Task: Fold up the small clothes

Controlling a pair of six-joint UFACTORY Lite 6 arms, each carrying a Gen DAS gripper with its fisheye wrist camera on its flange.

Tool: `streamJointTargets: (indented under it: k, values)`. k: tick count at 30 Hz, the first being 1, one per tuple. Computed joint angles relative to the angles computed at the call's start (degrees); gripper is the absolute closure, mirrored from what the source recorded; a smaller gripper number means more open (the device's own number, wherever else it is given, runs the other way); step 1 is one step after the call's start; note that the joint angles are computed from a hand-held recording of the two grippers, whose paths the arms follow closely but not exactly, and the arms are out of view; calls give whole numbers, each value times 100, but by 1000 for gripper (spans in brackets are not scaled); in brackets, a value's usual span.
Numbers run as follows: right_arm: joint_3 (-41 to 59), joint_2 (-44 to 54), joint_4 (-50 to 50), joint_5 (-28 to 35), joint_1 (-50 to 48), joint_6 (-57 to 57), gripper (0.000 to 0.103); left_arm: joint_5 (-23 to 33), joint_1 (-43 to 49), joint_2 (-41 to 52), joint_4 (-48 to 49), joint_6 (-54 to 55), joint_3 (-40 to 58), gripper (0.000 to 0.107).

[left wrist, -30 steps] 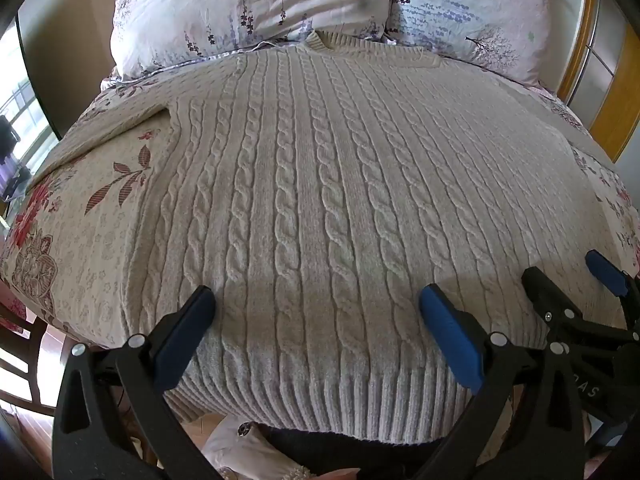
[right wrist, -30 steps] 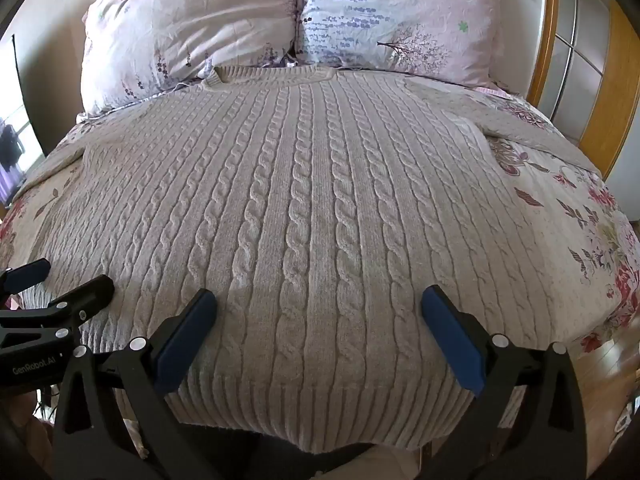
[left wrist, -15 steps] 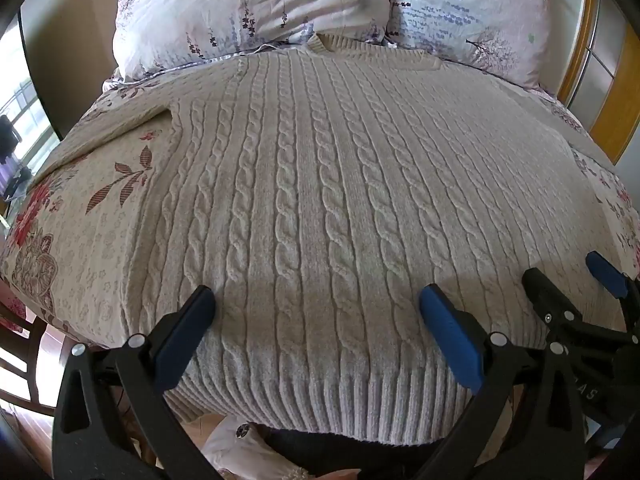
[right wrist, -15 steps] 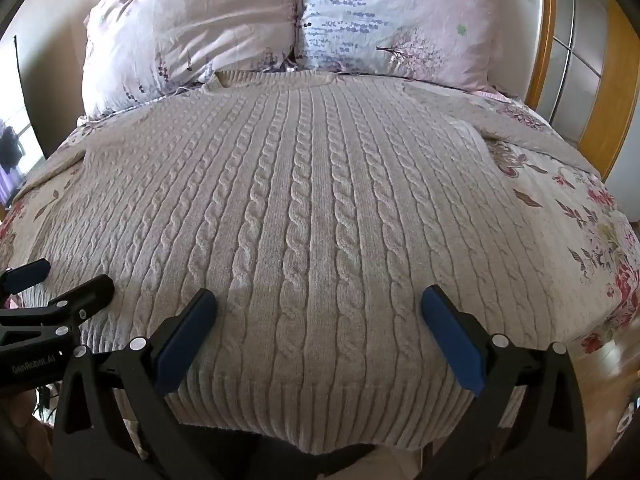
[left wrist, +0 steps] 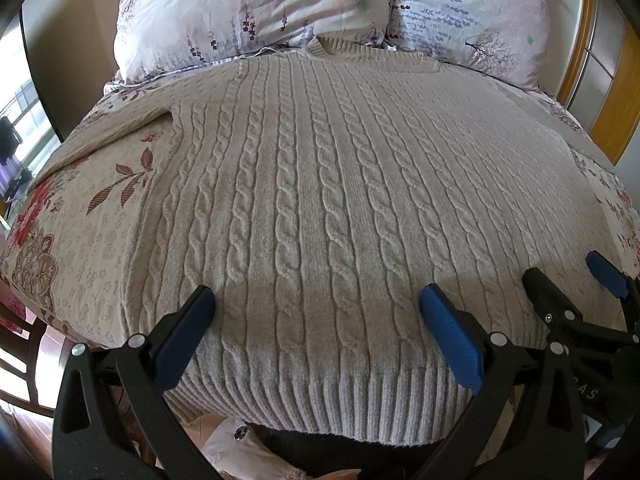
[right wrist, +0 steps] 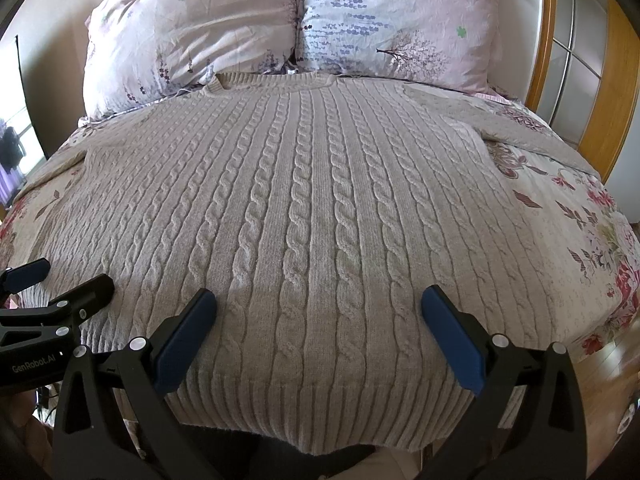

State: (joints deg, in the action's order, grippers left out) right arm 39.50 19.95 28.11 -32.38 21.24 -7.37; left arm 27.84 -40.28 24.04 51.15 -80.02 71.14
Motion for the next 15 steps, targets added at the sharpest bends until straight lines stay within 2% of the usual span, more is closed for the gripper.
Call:
streamJointTargets:
  k: [15]
  values:
    - [-35,-2,-24,-62,5,32,1,-1,-6,-36,41,-44,-36,6]
